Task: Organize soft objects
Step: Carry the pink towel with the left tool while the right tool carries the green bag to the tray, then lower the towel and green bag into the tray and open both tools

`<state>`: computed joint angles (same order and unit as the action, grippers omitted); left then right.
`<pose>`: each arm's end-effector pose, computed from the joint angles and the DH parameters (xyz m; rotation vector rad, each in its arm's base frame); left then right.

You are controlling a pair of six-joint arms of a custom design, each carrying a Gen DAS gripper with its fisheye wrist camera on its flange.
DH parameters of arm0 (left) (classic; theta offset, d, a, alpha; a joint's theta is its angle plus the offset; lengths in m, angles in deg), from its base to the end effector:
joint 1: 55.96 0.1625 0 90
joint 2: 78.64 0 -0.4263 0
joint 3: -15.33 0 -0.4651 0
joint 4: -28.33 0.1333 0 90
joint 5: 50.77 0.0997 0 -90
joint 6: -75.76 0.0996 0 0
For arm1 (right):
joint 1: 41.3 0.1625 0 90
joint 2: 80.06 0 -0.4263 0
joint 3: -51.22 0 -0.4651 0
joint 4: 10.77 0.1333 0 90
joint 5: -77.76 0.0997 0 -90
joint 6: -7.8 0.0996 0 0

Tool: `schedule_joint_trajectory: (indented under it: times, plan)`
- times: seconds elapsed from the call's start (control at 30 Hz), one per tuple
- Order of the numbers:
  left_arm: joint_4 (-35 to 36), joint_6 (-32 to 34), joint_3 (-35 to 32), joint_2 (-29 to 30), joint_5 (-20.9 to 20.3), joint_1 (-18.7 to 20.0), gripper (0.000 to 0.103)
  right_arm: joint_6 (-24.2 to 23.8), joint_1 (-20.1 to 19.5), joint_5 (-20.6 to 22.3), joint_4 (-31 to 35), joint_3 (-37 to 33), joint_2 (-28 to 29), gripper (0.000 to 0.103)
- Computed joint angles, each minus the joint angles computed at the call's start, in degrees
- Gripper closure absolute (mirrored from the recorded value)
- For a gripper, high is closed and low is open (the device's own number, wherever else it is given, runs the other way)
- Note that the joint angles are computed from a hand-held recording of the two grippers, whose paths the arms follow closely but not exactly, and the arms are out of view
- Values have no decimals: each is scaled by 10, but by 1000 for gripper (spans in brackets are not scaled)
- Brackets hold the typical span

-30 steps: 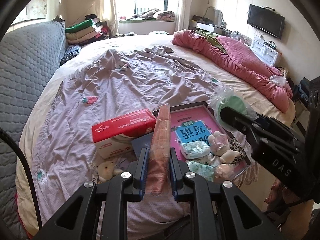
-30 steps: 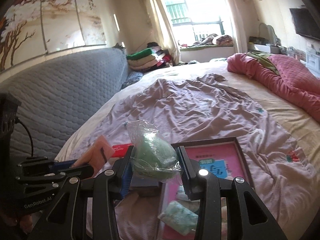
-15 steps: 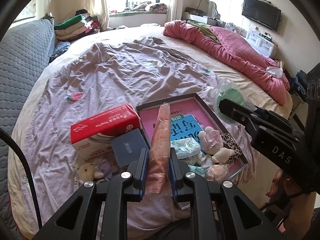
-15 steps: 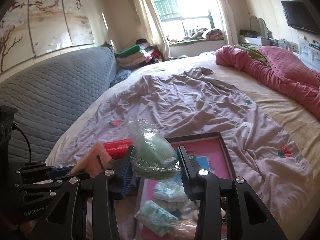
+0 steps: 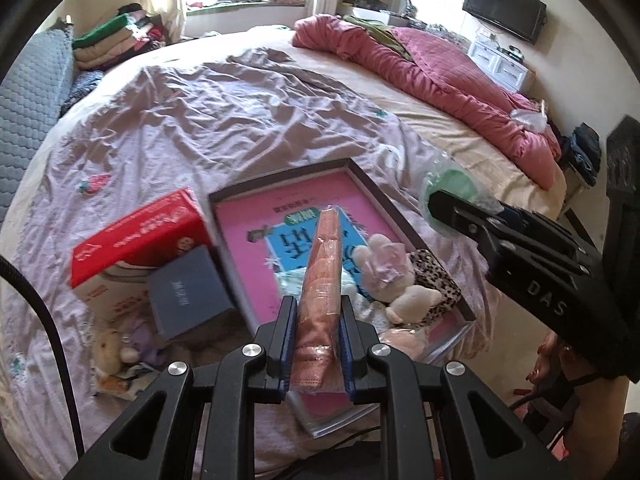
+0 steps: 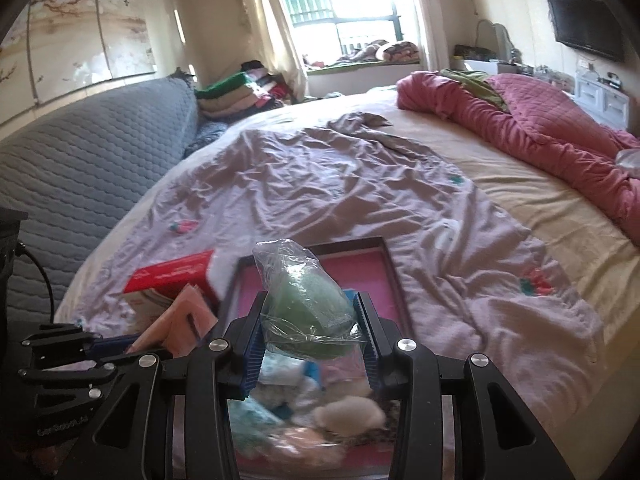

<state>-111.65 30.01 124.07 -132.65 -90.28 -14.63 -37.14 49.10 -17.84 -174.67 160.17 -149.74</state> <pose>-0.3217 -0.5627 0.0563 0.1071 2.3768 -0.7561 0.1281 -0.6456 0.2430 1.0140 -2.5357 0.7372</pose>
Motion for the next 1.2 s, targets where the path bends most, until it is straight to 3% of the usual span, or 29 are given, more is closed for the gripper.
schedule_joint_trajectory:
  times: [0.3,0.43,0.57,0.87,0.93,1.03,1.2]
  plan:
    - [-37,40,-30,43,-72,39,83,6,0,-105,-5,-38,52,60]
    - [-39,43,-41,57,-85,51,83,6,-4,-144,-8,-52,75,60]
    - [-38,47,-52,69,-93,60,83,0,-8,-164,-14,-60,93,59]
    - [-52,48,-52,74,-122,75,83,12,-16,-159,-12,-65,104,54]
    - [-61,46,-48,73,-130,77,78,13,-17,-153,-13,-63,101,50]
    - [-80,44,-39,69,-142,80,62,15,-16,-148,-14,-60,98,42]
    - [-93,46,-29,61,-132,72,47,8,-10,-142,-44,-45,86,40]
